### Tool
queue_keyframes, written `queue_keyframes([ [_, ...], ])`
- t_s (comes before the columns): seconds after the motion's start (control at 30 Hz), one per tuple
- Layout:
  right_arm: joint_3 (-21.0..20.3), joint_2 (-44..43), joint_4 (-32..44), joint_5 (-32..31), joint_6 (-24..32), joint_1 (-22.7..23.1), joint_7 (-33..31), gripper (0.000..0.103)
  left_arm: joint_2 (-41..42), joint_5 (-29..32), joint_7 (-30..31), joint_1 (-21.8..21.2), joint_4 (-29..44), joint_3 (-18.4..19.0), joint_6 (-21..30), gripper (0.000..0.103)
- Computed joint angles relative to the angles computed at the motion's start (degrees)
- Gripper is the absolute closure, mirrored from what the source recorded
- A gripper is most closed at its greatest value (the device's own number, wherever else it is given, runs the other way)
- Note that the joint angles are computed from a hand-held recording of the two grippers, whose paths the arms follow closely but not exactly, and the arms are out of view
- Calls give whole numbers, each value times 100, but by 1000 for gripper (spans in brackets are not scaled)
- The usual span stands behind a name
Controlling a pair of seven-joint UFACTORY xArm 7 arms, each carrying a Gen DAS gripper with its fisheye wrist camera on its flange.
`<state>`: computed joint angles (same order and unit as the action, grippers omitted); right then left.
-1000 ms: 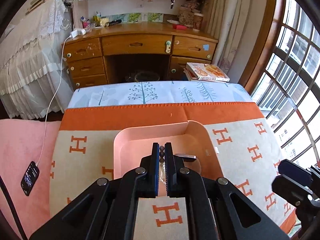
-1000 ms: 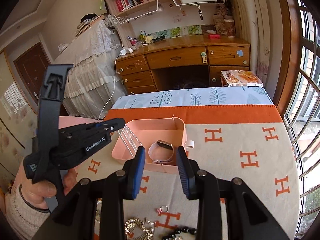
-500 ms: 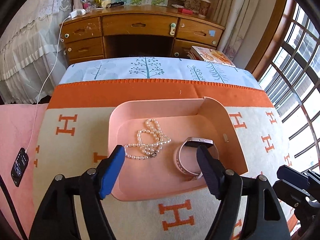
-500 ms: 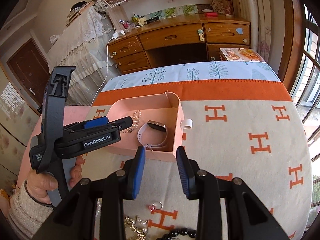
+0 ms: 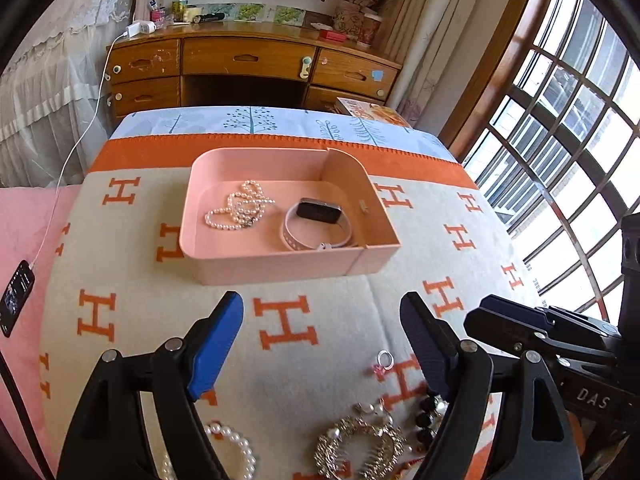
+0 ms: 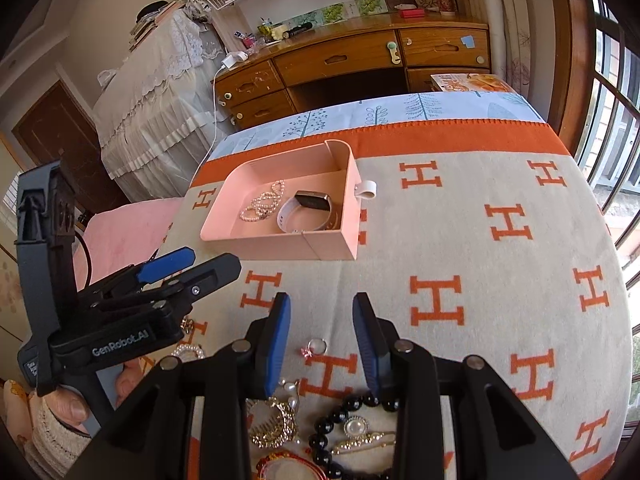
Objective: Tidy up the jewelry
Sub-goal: 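Lower the pearl necklace into the pink box and open the left tool, then grasp the black bead bracelet with the right tool while the left tool grasps the gold hair comb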
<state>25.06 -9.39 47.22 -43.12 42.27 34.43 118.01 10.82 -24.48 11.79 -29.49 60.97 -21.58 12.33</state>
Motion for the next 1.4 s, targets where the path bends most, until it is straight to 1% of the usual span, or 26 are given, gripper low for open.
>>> queue_keyframes([
  [0.07, 98, 1, 54, 39, 188, 79, 74, 70, -322, -416, 291, 83, -369, -181, -164, 23],
  [0.13, 187, 23, 109, 52, 358, 178, 161, 70, -633, -702, 456, 8, -707, -187, -306, 22],
  [0.2, 267, 74, 194, 62, 584, 300, 220, 69, -933, -1039, 627, -135, -1024, -136, -446, 19],
  [0.23, 314, 121, 252, 61, 720, 371, 273, 64, -1083, -1209, 701, -221, -1190, -97, -520, 17],
  [0.27, 355, 160, 299, 47, 845, 450, 351, 61, -1226, -1407, 805, -315, -1344, -46, -579, 15],
  [0.33, 412, 222, 354, 24, 1028, 616, 526, 56, -1475, -1759, 980, -529, -1634, 82, -678, 14],
  [0.43, 440, 255, 350, 39, 1115, 842, 786, 56, -1770, -2263, 1192, -900, -1980, 359, -692, 14],
  [0.57, 496, 304, 372, 115, 1387, 1100, 1075, 56, -2049, -2644, 1231, -1372, -2400, 689, -762, 13],
  [0.6, 507, 327, 395, 161, 1489, 1162, 1104, 56, -2099, -2450, 1035, -1376, -2506, 669, -792, 13],
  [0.67, 506, 387, 461, 316, 1698, 1279, 1094, 56, -2197, -1616, 348, -1101, -2702, 399, -821, 13],
  [0.7, 503, 406, 481, 404, 1804, 1336, 1081, 56, -2239, -1299, 85, -993, -2780, 288, -858, 13],
  [0.73, 502, 441, 518, 484, 1920, 1391, 1062, 56, -2290, -1159, -48, -1000, -2856, 273, -885, 13],
  [0.8, 474, 476, 525, 594, 2024, 1478, 1020, 56, -2343, -1235, 54, -1326, -2943, 541, -865, 13],
  [0.83, 460, 489, 514, 632, 2049, 1514, 992, 56, -2338, -1156, -13, -1379, -2975, 588, -857, 13],
  [0.9, 423, 517, 467, 713, 2081, 1562, 912, 56, -2291, -848, -289, -1345, -3022, 577, -826, 13],
  [0.93, 403, 530, 433, 746, 2092, 1577, 879, 56, -2245, -762, -378, -1377, -3028, 624, -805, 13],
  [0.97, 373, 541, 391, 782, 2068, 1580, 844, 56, -2196, -789, -359, -1499, -3026, 753, -786, 13],
  [1.03, 290, 480, 186, 815, 1789, 1548, 847, 56, -2066, -965, -203, -1753, -2978, 1027, -744, 13],
  [1.07, 245, 441, 77, 839, 1613, 1509, 820, 56, -2008, -1055, -129, -1807, -2951, 1094, -737, 13],
  [1.13, 177, 391, -93, 894, 1372, 1413, 730, 56, -1877, -1084, -103, -1747, -2853, 1094, -691, 13],
  [1.23, 117, 351, -264, 913, 1130, 1261, 562, 56, -1690, -801, -297, -1491, -2700, 908, -693, 14],
  [1.27, 103, 371, -288, 918, 1079, 1216, 488, 56, -1626, -693, -348, -1421, -2644, 850, -695, 17],
  [1.3, 83, 397, -307, 941, 1028, 1176, 392, 56, -1549, -604, -362, -1366, -2570, 805, -669, 24],
  [1.33, 63, 429, -316, 958, 976, 1138, 310, 59, -1462, -484, -383, -1298, -2473, 759, -593, 28],
  [1.37, 73, 472, -282, 913, 1056, 1119, 269, 60, -1353, -214, -528, -1188, -2361, 687, -495, 37],
  [1.4, 68, 509, -239, 891, 1131, 1106, 175, 65, -1252, 62, -684, -1086, -2258, 624, -398, 47],
])
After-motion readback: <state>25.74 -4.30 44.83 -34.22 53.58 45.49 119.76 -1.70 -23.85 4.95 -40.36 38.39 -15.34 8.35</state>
